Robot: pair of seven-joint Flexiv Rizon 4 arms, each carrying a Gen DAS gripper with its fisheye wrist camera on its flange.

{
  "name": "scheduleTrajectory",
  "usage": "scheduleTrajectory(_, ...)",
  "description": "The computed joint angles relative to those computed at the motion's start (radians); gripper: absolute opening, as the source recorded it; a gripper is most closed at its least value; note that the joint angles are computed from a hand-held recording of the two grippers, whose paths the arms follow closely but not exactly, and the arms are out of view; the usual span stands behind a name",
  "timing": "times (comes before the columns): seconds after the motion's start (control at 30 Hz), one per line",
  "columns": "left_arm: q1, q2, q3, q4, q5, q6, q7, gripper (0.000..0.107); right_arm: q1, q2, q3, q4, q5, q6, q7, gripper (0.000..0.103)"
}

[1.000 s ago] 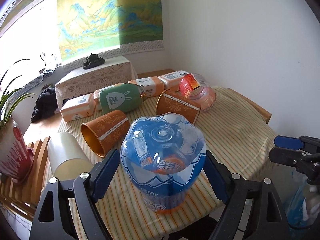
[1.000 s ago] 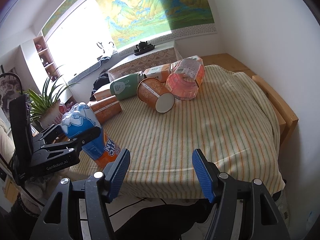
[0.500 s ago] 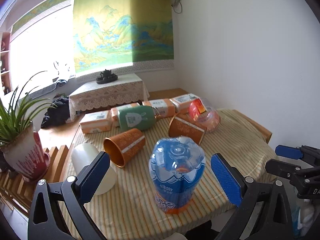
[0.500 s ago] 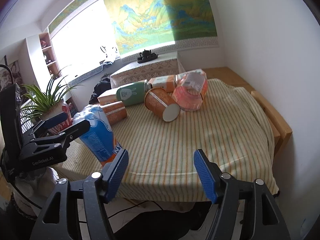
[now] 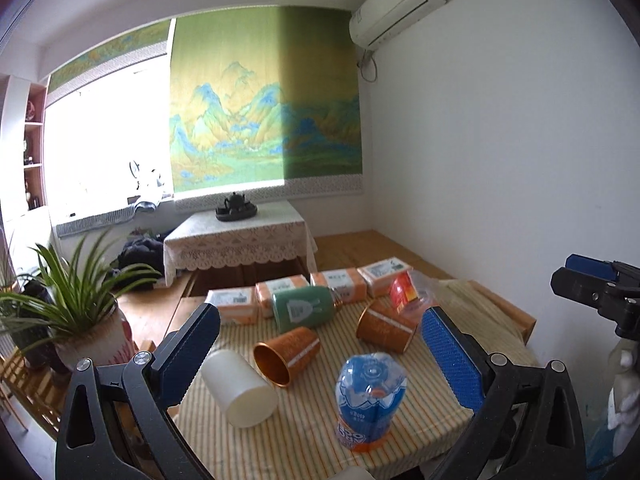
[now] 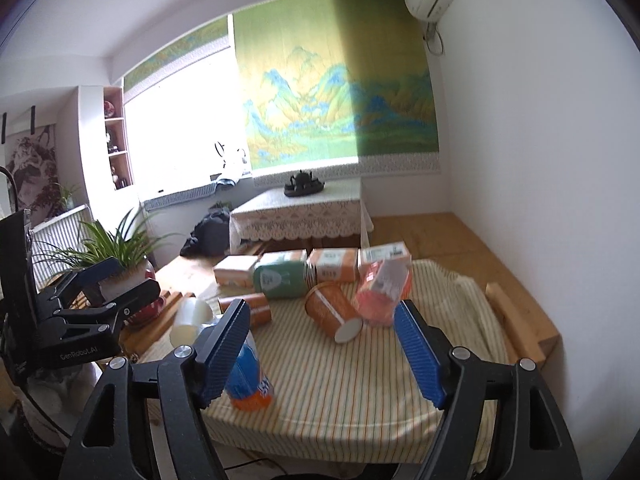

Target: Flip cup upside down

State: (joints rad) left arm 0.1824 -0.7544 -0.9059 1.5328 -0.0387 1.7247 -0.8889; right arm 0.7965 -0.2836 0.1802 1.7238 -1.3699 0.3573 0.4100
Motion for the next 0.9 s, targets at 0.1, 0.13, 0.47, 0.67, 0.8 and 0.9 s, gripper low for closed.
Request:
scheduleTrajectory(0.1, 0.036, 0.050, -0.017, 0.039, -0.003, 0.002, -0.016, 0.102, 0.026, 0.006, 0.005, -0.017, -0.020, -0.051, -0.011, 0.078)
scheduleTrajectory(0.13, 0.052, 0.069, -0.023, 0.058, -0.005, 0.003, -0.025, 0.102, 0.034, 0.008, 0.008, -0.020, -0.028, -0.064, -0.012, 0.080)
scheduleTrajectory(0.47, 0.143, 0.222, 0.019, 0.288, 0.037, 0.109, -0.202, 0.102, 0.111, -0.044, 0.013, -0.046, -0.038, -0.159, 0.001, 0.096)
scheduleTrajectory(0.67, 0.168, 0.239, 0.047, 0.359, 0.081, 0.140, -0.332, 0.102, 0.135, -0.082, -0.001, -0.047, -0.028, -0.152, 0.049, 0.096)
scheduleTrajectory(0.8, 0.102, 0.253, 0.161, 0.375, 0.103, 0.198, -0.401, 0.102, 0.144, -0.105, -0.011, -0.047, -0.023, -0.139, 0.087, 0.096)
scheduleTrajectory(0.9, 0.096, 0.245, 0.182, 0.367, 0.133, 0.193, -0.441, 0.102, 0.144, -0.120, -0.020, -0.052, -0.016, -0.123, 0.100, 0.096)
